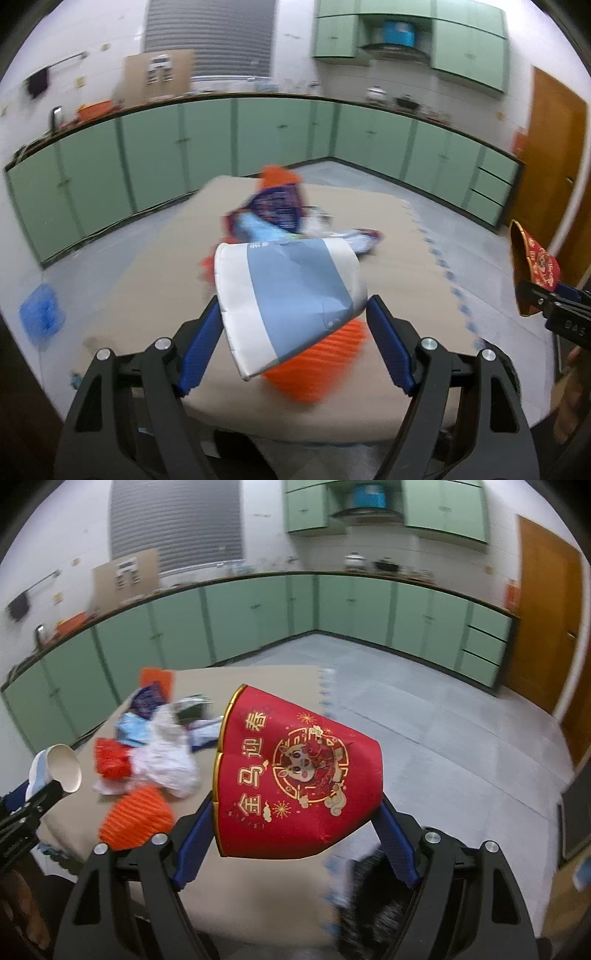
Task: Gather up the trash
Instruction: 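Carry both cups over the black bin and open both tools to drop them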
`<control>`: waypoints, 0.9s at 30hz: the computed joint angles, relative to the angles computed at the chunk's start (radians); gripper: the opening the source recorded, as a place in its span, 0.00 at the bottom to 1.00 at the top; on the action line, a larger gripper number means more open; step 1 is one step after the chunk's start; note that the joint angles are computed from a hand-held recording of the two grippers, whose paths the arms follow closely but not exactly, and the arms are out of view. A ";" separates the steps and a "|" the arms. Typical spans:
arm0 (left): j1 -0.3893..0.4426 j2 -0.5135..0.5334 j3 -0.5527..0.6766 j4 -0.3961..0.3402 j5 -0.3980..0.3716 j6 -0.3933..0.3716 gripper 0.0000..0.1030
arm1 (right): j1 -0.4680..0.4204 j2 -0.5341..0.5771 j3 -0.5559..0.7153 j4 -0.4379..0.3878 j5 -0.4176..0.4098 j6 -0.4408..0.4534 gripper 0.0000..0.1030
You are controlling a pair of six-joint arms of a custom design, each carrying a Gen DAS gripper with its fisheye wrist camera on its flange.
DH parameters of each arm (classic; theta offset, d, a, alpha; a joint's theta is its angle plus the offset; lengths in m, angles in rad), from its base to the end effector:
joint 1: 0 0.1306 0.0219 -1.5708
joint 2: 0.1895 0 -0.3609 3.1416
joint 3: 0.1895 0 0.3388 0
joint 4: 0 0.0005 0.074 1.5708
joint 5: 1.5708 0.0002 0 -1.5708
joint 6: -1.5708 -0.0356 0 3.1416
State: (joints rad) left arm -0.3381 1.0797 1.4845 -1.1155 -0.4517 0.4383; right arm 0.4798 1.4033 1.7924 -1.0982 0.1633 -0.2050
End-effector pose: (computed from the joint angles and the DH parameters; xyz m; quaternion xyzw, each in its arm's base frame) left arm 0.2940 -0.0874 0.5393 -0.1376 0.8801 0.0346 0.4531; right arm 0.3808 0.1911 0.5487 -0.0903 0.9017 0.0699 0.4170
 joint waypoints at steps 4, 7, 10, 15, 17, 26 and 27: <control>-0.114 0.070 0.051 0.021 0.021 -0.009 0.73 | -0.103 -0.081 -0.096 -0.014 -0.008 -0.019 0.77; -0.189 0.139 0.097 0.046 0.047 -0.029 0.73 | -0.206 -0.143 -0.186 -0.018 -0.011 -0.017 0.77; -0.251 0.217 0.149 0.071 0.088 -0.053 0.73 | -0.297 -0.183 -0.256 -0.022 -0.023 -0.014 0.77; -0.331 0.351 0.239 0.112 0.141 -0.124 0.73 | -0.414 -0.218 -0.339 -0.018 -0.058 -0.012 0.77; -0.350 0.400 0.273 0.116 0.163 -0.142 0.73 | -0.463 -0.224 -0.368 -0.010 -0.082 -0.009 0.77; -0.392 0.618 0.366 0.128 0.269 -0.206 0.73 | -0.592 -0.151 -0.425 0.018 -0.173 0.019 0.77; -0.397 0.638 0.368 0.130 0.272 -0.210 0.69 | -0.599 -0.142 -0.429 0.024 -0.176 0.024 0.77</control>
State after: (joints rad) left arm -0.7350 1.7179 1.8521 -0.9854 -0.1793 0.2284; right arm -0.1196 1.2615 1.3629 -1.0747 -0.0131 -0.1810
